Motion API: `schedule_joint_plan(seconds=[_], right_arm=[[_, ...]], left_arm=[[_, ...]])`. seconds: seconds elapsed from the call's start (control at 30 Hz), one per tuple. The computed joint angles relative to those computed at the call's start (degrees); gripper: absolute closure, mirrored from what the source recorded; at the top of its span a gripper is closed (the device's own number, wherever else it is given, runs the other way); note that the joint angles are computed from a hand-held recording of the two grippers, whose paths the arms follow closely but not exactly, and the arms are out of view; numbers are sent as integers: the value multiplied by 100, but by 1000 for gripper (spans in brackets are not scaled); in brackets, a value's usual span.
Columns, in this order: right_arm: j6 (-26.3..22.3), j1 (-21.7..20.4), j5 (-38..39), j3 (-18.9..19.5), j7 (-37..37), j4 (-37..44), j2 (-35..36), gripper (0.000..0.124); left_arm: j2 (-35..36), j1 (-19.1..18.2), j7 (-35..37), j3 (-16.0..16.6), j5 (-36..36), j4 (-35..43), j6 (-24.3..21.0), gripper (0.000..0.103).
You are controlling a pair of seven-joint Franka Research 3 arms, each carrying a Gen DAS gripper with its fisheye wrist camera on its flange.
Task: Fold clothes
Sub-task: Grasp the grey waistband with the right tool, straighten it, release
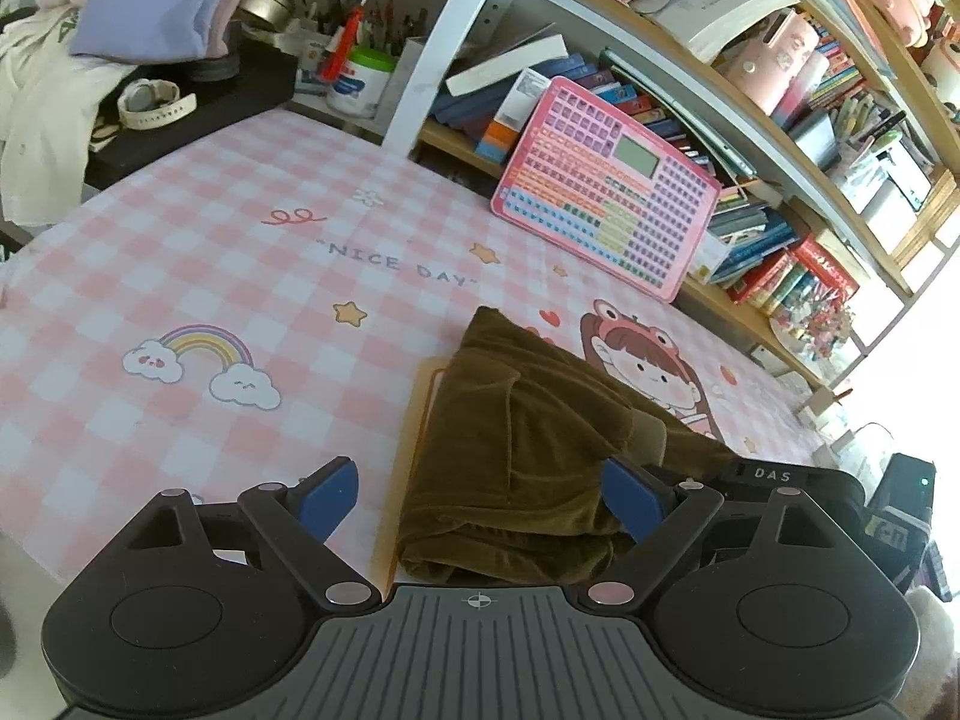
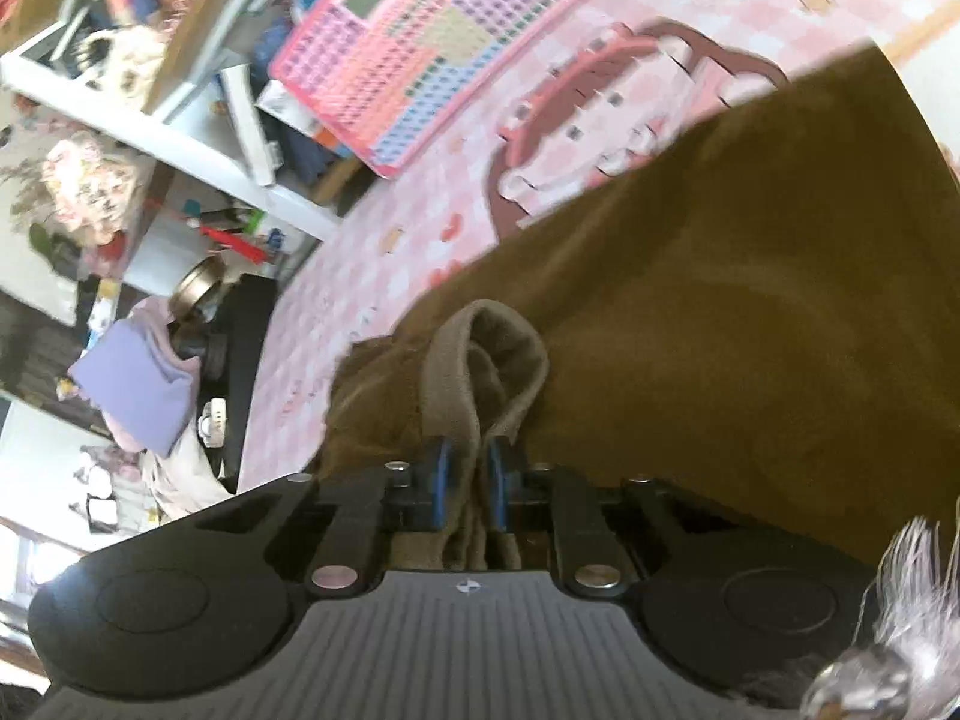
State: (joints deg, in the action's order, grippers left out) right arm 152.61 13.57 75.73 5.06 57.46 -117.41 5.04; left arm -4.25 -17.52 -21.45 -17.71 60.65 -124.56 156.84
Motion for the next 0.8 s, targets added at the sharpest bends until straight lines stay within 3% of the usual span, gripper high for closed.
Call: schedule_joint_plan(seconds=[0.1, 0.17, 0.33, 0.53, 0.63, 0.7, 0.8], right_arm=[[227, 47, 123, 28, -335, -40, -29, 112], [558, 141, -491, 29, 168, -69, 69, 109], [515, 75, -609, 34, 562, -168, 4, 105], [1008, 234, -1228, 18, 975, -749, -672, 84], [1397, 342, -2074, 36, 1531, -1244, -1083, 76], [1667, 249, -3230, 169, 2488, -1660, -1356, 69], [1754, -557, -5555, 873, 4578, -2167, -1739, 55]], left_arm=[[-52, 41, -89, 28, 71, -89, 119, 12], [-57, 83, -94, 51, 80, -132, 246, 12], [3, 206, 11, 119, 141, -141, 638, 12], [253, 257, 548, 207, 213, 119, 1057, 11], [391, 154, 1577, 217, -424, 229, 932, 11], [482, 74, 2347, 212, -897, 318, 770, 11], [544, -39, 3192, 201, -1460, 364, 506, 11]])
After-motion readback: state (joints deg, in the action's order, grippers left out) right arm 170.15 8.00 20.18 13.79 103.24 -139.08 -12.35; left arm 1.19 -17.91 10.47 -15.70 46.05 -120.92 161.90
